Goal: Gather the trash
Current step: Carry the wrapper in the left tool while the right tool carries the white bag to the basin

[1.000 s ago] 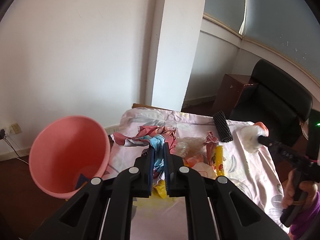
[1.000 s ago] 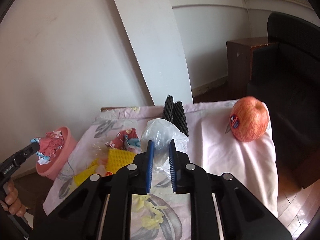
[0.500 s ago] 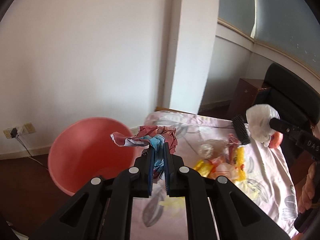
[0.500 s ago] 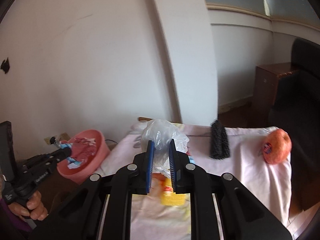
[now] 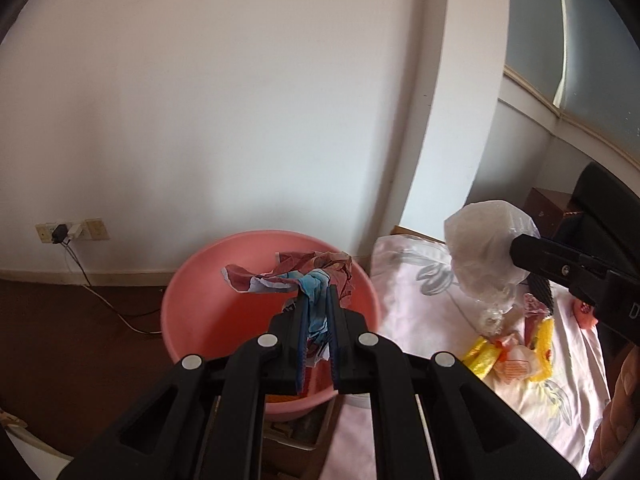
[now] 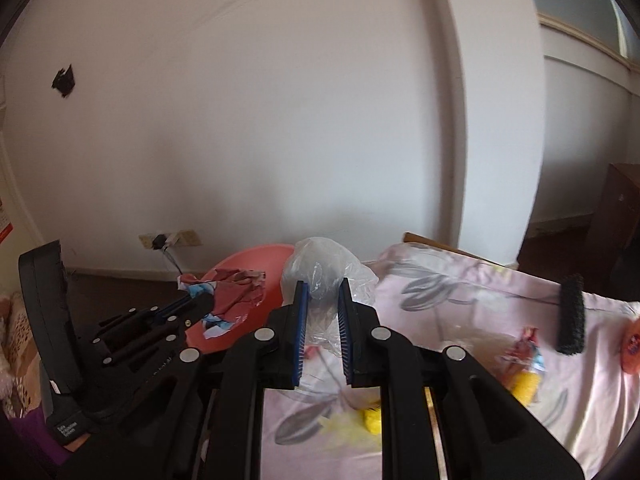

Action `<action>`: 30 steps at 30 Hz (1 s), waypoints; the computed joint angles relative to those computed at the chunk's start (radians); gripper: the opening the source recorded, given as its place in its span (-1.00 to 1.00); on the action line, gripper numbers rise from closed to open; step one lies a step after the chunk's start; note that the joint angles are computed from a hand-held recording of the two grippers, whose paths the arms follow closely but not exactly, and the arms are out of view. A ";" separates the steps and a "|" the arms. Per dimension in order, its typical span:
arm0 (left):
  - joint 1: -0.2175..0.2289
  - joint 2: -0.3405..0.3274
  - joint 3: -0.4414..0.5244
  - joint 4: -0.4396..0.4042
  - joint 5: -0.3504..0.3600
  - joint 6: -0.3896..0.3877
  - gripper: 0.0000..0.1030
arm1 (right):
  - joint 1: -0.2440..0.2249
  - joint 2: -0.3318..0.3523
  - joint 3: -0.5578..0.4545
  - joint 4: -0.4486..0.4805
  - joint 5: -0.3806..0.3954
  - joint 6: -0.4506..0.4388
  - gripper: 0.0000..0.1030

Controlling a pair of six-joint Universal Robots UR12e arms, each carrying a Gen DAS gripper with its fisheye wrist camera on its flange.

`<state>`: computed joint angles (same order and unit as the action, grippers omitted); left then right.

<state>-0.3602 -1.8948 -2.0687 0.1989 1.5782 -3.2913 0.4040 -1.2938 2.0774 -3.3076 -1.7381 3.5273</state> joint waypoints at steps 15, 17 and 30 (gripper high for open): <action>0.093 -0.014 -0.029 -0.035 -0.029 -0.020 -0.85 | 0.014 0.122 -0.140 0.118 0.119 0.032 -0.71; 0.097 -0.015 -0.030 -0.040 -0.033 -0.016 -0.85 | 0.014 0.136 -0.153 0.136 0.136 0.044 -0.71; 0.092 -0.034 -0.014 -0.081 -0.032 -0.016 -0.84 | 0.012 0.176 -0.170 0.182 0.166 0.064 -0.70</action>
<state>-0.2685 -1.9288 -2.0827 0.1175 1.5458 -3.3076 0.4165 -1.1180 1.9072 -3.1256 -1.5720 3.5910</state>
